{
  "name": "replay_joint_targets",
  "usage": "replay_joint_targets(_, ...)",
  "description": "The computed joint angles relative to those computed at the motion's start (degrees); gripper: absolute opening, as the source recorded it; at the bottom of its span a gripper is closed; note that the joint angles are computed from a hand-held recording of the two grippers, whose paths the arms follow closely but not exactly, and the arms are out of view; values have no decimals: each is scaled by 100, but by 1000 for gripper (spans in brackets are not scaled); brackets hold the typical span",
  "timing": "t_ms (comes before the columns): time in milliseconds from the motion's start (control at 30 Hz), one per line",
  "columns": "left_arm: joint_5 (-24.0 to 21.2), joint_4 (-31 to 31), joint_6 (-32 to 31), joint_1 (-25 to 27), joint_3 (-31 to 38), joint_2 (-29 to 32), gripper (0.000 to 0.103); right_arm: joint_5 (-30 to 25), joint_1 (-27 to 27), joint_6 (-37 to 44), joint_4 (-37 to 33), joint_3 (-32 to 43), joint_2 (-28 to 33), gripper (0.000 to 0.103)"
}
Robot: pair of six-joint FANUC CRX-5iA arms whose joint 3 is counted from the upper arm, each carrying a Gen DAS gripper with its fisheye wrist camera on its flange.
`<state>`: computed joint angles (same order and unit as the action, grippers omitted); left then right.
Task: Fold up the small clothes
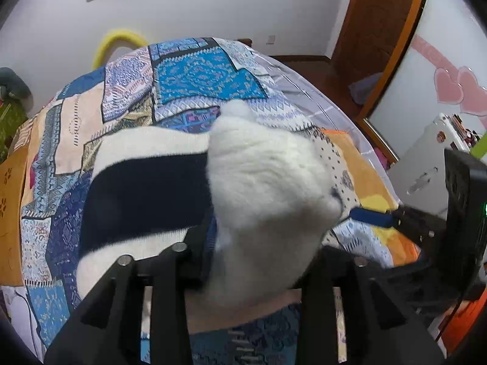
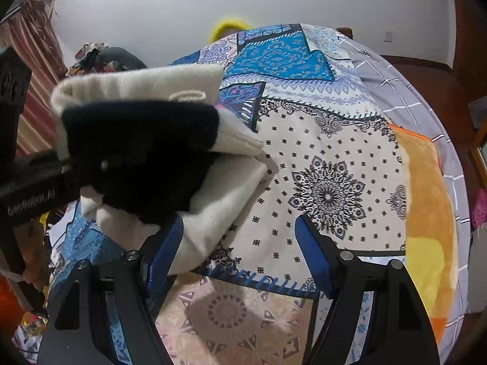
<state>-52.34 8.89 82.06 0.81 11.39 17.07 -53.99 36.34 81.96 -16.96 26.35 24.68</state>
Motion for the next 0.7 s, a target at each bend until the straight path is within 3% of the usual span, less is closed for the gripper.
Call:
replay_joint_targets(300,7,469,-453,174,-539,-526,65,257,71,-119,206,-207,-298,73)
replay_joint_targets(500,138,316,-320,499,-897,-967,77,422,140,11,87,-147,-456,73)
replay_joint_targets(700,-89,52,-33,883,-1133,-1055,79,488,302,98,87,49,-345,73)
